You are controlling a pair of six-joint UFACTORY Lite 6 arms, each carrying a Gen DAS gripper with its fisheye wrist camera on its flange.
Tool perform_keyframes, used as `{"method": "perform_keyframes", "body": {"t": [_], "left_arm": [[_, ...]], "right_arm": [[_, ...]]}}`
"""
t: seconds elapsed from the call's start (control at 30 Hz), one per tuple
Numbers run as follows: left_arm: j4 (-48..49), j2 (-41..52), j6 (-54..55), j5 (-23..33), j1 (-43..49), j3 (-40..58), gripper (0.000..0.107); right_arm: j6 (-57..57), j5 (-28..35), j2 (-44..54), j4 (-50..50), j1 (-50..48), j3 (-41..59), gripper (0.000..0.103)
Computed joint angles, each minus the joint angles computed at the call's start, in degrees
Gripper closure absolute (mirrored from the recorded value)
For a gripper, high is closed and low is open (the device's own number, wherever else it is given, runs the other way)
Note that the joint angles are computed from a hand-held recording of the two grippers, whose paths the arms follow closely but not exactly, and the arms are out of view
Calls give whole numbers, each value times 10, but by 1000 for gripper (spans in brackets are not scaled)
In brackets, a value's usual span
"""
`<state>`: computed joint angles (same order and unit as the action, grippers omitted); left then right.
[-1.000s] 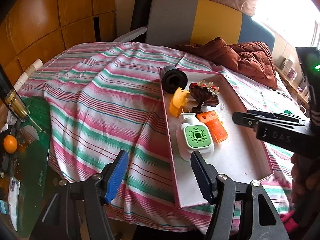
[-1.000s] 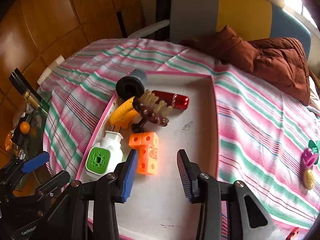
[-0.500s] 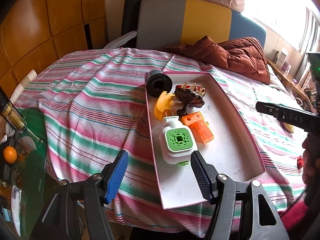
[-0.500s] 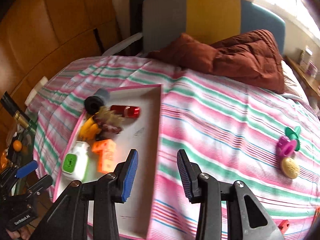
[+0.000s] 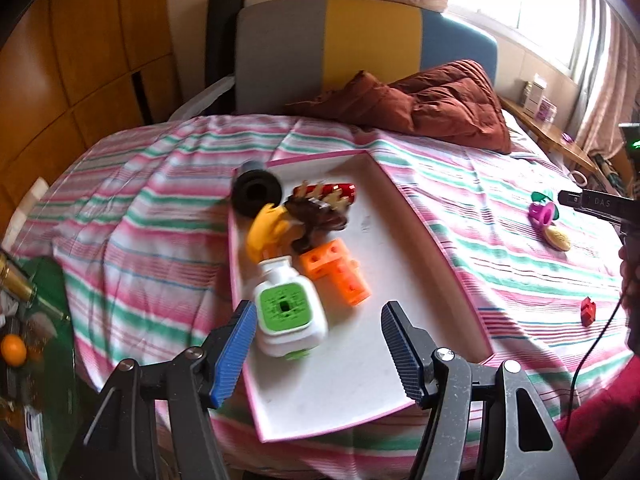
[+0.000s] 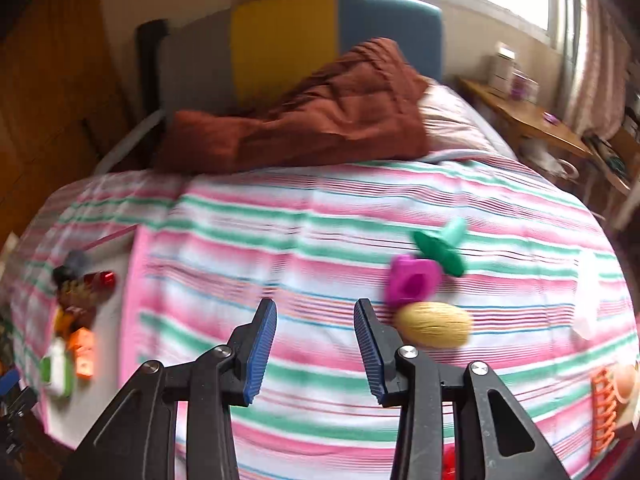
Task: Organize rigid objects
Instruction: 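Move both tools from the tray toward the green stamp and yellow egg, then grasp the green stamp with the left tool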
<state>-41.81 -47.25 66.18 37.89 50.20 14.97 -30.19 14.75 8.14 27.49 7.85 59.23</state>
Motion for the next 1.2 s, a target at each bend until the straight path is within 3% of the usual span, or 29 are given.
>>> {"method": "perform_keyframes", "body": {"t": [0.27,0.37,0.53,0.77,0.97,1.07,1.2], "left_arm": [[151,0,-266,-96,-238,12,41],[231,30,-395,-132,-336,32,41],[388,117,-627,-182,-496,89,41],[495,308,-787,-228,-627,221,41],[469,482,-775,-231,-688,363,41],[415,571,-728,-226,-706,448,30],[389,686,-712,-203,-723,579,30]], "right_arm": [[1,-31,97,31,-158,60,63],[-17,11,125,100,-214,94,63],[-59,41,127,178,-259,100,63],[-59,81,145,218,-300,123,63],[-79,114,156,251,-309,135,63],[-95,128,158,271,-312,137,63],[-106,147,161,289,-319,142,61]]}}
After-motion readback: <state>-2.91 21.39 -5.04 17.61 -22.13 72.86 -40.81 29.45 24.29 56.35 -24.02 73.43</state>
